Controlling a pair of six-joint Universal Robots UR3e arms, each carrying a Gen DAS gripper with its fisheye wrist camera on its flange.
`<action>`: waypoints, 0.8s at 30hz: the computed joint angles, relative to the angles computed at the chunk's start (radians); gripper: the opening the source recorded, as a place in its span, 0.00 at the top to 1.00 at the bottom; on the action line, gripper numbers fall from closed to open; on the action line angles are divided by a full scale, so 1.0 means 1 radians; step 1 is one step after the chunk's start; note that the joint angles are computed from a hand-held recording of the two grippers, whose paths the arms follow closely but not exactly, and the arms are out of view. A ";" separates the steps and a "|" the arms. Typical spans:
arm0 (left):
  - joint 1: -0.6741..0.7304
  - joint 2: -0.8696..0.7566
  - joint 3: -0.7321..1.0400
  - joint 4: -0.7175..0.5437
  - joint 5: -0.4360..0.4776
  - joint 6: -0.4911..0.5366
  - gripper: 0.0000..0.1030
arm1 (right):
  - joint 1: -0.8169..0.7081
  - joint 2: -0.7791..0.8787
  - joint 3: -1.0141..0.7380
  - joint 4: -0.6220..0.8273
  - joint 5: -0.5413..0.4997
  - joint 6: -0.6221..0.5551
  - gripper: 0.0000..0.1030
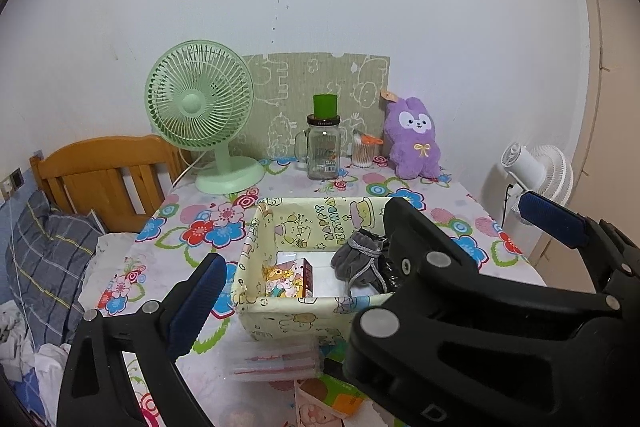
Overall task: Organize soft objects
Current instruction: 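Withdraw both open tools up and back from the box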
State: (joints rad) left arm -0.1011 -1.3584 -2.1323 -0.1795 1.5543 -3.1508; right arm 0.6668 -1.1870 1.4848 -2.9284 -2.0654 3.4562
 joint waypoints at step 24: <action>-0.055 0.180 -0.127 -0.005 0.036 -0.006 0.04 | 0.103 -0.107 0.140 -0.041 -0.116 0.013 0.00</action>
